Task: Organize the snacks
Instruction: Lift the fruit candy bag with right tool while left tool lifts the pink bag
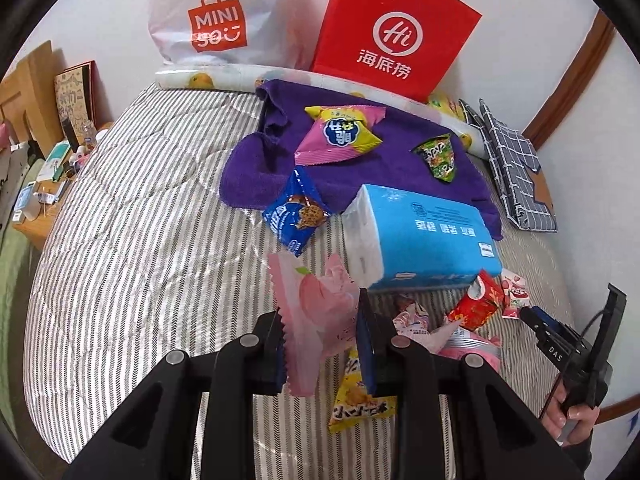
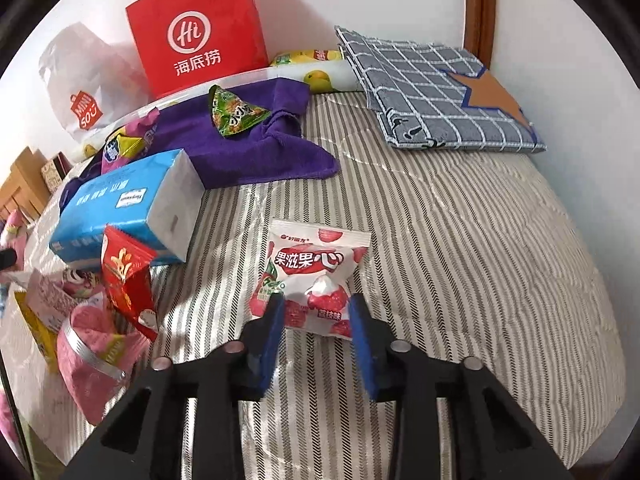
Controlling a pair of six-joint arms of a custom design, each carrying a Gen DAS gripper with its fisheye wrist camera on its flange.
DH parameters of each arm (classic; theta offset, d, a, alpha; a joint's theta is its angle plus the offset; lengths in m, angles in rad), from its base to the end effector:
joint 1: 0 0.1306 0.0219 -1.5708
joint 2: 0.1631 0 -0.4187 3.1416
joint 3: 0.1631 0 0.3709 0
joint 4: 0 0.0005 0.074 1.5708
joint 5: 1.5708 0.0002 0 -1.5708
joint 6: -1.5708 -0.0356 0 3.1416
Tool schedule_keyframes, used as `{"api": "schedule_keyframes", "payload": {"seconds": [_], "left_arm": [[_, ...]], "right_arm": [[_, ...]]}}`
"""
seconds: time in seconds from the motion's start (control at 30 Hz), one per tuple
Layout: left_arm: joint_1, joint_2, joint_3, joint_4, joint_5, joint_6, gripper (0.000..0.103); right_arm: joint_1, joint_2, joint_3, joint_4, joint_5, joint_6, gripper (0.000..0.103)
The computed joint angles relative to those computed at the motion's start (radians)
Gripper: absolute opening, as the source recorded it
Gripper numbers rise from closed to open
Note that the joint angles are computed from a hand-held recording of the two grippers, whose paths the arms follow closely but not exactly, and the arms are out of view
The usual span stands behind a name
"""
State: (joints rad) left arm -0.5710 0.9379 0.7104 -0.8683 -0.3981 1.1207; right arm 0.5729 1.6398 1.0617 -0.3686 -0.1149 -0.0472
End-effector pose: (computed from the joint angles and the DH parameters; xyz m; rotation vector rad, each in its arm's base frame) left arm 0.2111 -0.1198 0.3252 -0.8065 2.4044 -0.1202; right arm 0.4120 0.2700 0.2465 -0.7093 2.4537 0.3912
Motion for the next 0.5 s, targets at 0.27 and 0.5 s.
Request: {"api": "schedule_keyframes", "payload": {"seconds": [0.27, 0.5], "left_arm": [[0.027, -0.001, 0.013, 0.009, 0.023, -0.021, 0.027], [0.051, 0.007, 0.025, 0.015, 0.039, -0.053, 0.027]], "right_arm": [[0.002, 0.074, 0.061, -0.016, -0.049, -0.041, 0.053], [0.04, 0.105, 0.08, 0.027, 0.029, -0.01, 0.072]]}}
